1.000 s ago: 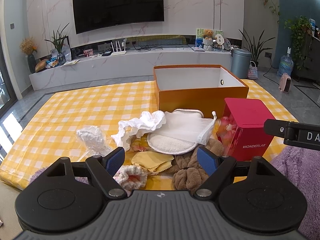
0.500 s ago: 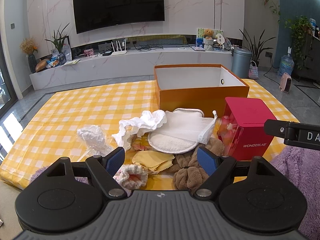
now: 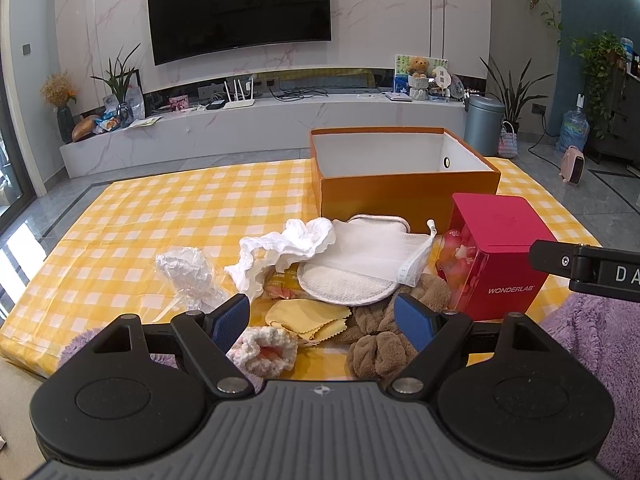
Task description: Organize soft objects
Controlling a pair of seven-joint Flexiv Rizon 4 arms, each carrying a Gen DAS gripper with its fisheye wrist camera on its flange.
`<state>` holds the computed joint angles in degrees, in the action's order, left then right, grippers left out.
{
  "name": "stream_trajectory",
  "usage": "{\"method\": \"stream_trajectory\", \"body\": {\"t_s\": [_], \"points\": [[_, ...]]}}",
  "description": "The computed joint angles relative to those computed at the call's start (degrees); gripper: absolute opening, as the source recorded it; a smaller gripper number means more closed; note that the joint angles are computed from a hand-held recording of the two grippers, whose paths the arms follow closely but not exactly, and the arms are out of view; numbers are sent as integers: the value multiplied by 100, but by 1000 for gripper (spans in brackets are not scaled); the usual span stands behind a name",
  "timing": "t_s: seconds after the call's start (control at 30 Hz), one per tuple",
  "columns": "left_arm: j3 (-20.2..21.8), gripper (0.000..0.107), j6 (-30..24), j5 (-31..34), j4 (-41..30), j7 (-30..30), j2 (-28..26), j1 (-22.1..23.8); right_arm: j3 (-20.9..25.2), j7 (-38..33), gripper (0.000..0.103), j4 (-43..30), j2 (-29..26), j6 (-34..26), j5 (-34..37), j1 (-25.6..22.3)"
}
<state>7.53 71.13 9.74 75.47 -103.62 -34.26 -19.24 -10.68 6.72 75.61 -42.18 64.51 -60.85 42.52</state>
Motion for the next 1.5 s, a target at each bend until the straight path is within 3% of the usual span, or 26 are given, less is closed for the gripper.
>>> {"method": "stream_trajectory", "body": {"t_s": [1.07, 1.17, 1.3, 1.5], "points": [[-6, 96, 23, -22, 113, 56, 0, 13, 52, -177, 100, -5, 0, -15, 182, -17], [-117, 96, 89, -38, 179, 267, 31, 97, 80, -241, 100, -14, -12, -27, 236, -22], [-472, 96, 208, -225, 326, 1068, 104, 397, 122, -400, 100, -78, -56, -53, 351, -23], [-397, 96, 482, -307, 483, 1693, 126, 453, 203, -836, 100, -298, -193, -92, 609, -23]]}}
